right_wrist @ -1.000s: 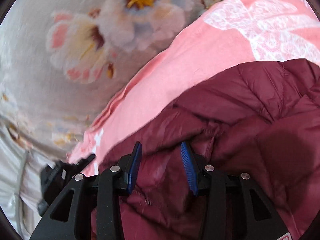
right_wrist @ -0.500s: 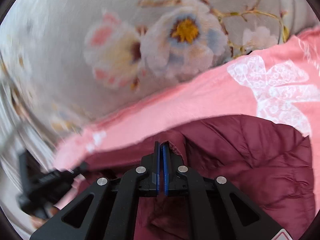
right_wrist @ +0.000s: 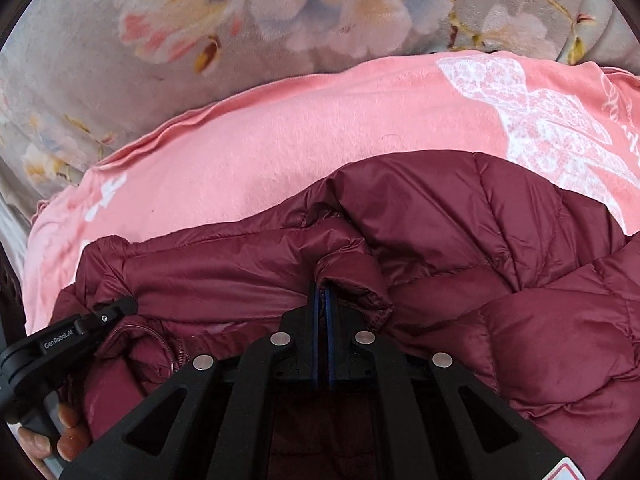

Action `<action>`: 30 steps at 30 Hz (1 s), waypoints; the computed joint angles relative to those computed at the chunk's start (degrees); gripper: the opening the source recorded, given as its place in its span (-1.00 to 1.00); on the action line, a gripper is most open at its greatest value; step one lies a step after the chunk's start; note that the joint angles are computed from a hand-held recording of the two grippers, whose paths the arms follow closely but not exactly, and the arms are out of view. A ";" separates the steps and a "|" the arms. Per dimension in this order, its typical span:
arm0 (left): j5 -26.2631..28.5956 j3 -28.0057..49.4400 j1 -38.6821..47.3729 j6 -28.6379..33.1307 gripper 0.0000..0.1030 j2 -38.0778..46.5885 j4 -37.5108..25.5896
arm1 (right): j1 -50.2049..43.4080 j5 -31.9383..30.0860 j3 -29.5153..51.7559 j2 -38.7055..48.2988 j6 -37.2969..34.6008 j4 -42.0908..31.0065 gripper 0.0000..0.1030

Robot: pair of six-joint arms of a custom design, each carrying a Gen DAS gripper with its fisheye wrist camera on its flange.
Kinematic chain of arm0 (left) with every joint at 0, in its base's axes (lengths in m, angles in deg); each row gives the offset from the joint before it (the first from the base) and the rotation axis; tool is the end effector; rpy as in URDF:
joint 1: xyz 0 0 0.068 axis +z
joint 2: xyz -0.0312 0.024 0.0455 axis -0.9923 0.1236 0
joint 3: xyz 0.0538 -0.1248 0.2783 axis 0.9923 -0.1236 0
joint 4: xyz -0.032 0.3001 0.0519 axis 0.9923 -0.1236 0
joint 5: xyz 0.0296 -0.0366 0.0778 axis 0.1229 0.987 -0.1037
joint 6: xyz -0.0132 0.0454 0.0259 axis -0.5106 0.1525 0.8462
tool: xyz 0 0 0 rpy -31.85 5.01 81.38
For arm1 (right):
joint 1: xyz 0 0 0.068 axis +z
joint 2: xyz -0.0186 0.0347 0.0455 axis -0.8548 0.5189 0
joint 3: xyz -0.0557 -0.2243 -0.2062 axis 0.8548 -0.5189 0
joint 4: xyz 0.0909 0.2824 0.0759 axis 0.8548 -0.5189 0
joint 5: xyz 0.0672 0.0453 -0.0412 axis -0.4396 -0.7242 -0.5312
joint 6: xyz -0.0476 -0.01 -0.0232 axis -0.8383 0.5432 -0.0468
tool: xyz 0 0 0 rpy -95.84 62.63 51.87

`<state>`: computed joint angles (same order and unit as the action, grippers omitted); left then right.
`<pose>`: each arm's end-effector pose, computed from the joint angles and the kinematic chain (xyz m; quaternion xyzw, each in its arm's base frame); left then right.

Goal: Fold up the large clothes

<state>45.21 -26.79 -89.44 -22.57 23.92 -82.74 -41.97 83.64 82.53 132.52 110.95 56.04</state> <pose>0.3196 -0.0449 0.1384 -0.1039 0.9265 -0.1980 0.3027 0.3139 0.0967 0.1571 0.0655 0.9425 0.1432 0.2947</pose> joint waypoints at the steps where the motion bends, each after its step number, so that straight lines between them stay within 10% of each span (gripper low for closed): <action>1: -0.05 0.12 -0.01 0.12 -0.95 0.32 0.06 | 0.05 0.19 0.12 0.34 -0.20 -0.05 -0.95; 19: -2.82 -0.03 -1.63 1.23 -0.92 1.07 2.13 | -0.75 -0.42 -1.05 -1.69 -0.43 1.10 -0.88; 23: 1.38 -4.26 1.30 0.22 -0.73 -5.76 0.41 | 1.23 2.63 -7.13 -15.84 -0.66 -4.16 -0.49; 30: -3.23 -9.41 4.69 6.58 -0.32 -30.73 -18.20 | 7.63 8.13 -15.25 -52.18 -0.20 -29.38 -0.48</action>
